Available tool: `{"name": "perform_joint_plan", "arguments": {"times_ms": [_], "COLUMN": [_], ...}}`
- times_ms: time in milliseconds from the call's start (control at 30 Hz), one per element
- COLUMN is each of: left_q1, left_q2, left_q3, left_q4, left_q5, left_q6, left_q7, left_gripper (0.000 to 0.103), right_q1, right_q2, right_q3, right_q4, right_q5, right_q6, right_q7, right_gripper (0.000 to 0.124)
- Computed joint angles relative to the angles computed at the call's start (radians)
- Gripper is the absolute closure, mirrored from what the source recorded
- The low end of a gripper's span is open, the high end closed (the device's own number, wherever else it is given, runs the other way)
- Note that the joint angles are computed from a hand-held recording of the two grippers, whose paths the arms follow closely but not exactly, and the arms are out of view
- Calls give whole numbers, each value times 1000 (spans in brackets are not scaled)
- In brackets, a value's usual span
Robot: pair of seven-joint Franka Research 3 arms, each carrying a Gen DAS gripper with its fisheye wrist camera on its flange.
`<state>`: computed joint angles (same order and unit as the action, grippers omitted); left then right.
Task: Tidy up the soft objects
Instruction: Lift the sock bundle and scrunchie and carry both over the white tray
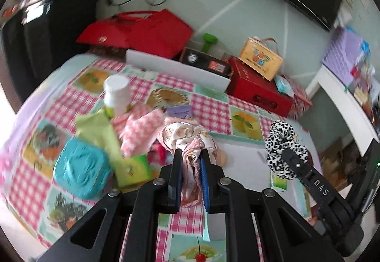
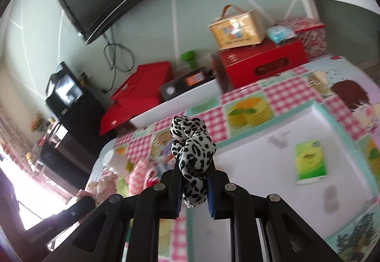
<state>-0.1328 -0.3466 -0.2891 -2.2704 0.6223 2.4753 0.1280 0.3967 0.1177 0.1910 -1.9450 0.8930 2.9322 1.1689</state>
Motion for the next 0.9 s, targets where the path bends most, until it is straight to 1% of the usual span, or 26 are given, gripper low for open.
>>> {"name": "perform_joint_plan", "arguments": {"times_ms": [100, 133, 200, 233, 267, 333, 400, 533, 567, 633, 733, 900], "left_q1": [-6, -9, -18, -22, -26, -37, -50, -74, -82, -95, -108, -125], "left_q2": [76, 103, 150, 169, 191, 231, 255, 310, 323, 347, 374, 407], "left_q3": [3, 4, 8, 7, 4, 3, 14, 23, 26, 35, 48, 61], "left_q4": [74, 101, 148, 169, 194, 243, 270, 341, 356, 375, 374, 344], "left_q5": [5, 8, 17, 29, 52, 102, 115, 179, 190, 188, 149, 78], "left_q6": [0, -2, 1, 0, -9, -23, -2, -21, -26, -20, 3, 29], "left_q7": [53, 69, 99, 105, 108, 107, 113, 108, 109, 121, 149, 186], "left_gripper": [89, 89, 89, 89, 89, 89, 89, 89, 89, 89, 89, 89], "right_q1": [19, 19, 26, 34, 59, 84, 95, 73, 77, 72, 40, -24], "right_q2": [-7, -8, -11, -13, -15, -20, -23, -29, -30, -31, -29, -19], "right_q3": [-44, -52, -87, -112, -166, -232, -278, -302, -323, -334, -316, -258], "right_q4": [-30, -38, -57, -68, -80, -92, -96, -101, -95, -84, -76, -58], "right_q5": [-168, -209, -339, -423, -570, -761, -916, -1080, -1171, -1285, -1338, -1322], "right_q6": [66, 80, 106, 118, 123, 117, 104, 82, 60, 21, -26, -111], "right_q7": [154, 193, 317, 400, 546, 736, 890, 1052, 1136, 1241, 1295, 1304], "right_gripper": [106, 106, 106, 106, 106, 106, 106, 106, 106, 106, 106, 106]}}
